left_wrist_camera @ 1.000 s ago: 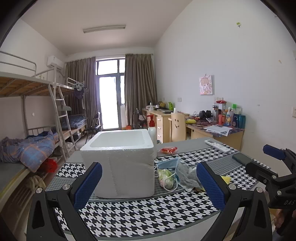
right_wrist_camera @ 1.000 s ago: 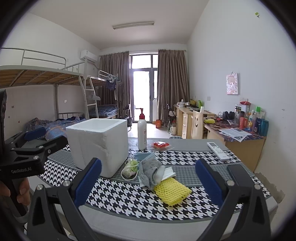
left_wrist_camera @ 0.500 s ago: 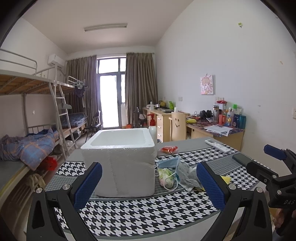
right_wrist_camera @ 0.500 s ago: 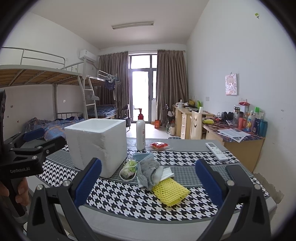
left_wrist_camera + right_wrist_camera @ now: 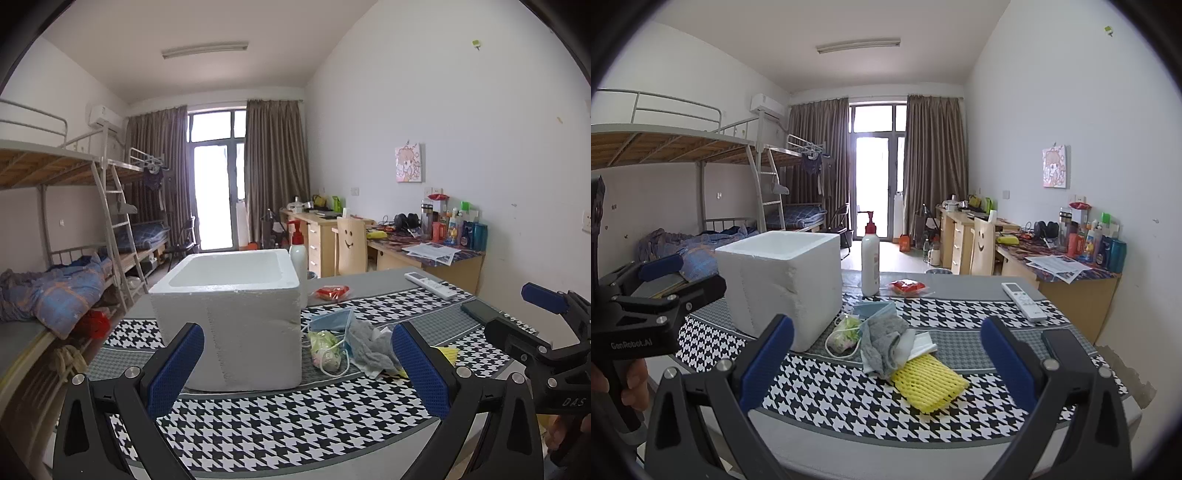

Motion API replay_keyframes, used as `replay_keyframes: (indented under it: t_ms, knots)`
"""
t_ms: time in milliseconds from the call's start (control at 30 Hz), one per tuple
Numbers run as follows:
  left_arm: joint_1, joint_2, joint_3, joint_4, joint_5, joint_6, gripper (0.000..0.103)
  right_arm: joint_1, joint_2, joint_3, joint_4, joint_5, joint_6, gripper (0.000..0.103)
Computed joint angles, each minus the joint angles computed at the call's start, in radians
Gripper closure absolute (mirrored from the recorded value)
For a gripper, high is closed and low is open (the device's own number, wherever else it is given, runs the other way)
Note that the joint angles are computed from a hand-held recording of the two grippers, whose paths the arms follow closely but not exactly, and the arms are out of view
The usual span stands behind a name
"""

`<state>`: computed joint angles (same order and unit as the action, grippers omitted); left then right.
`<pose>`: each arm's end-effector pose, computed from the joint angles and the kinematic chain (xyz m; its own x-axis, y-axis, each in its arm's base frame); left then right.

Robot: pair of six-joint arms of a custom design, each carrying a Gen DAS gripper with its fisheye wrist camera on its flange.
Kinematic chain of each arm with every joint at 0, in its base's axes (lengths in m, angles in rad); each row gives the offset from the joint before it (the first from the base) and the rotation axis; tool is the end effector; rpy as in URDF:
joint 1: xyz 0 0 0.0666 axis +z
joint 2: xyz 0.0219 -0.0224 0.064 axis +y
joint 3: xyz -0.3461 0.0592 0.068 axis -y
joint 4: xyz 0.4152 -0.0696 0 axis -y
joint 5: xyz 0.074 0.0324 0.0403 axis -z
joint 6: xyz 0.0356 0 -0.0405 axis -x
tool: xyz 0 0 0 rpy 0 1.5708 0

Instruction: Organize soft objects

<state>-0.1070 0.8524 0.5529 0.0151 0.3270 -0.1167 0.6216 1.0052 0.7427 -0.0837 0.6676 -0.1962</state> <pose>0.3421 -0.0486 0.2830 -0.2296 0.1356 -0.9638 0.4374 0.8990 0.0222 0.3306 0.2092 0.3167 -0.2674 -0.0032 -0.9636 0.0696 0.9973 -0.0227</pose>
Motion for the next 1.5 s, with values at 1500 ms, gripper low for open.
replay_keyframes:
  t_ms: [1500]
  knots:
    - [-0.186,0.309,0.215,-0.115,-0.053,-0.054,0.001,-0.241,0.115,0.059,-0.129,-0.229,-0.055,0.001]
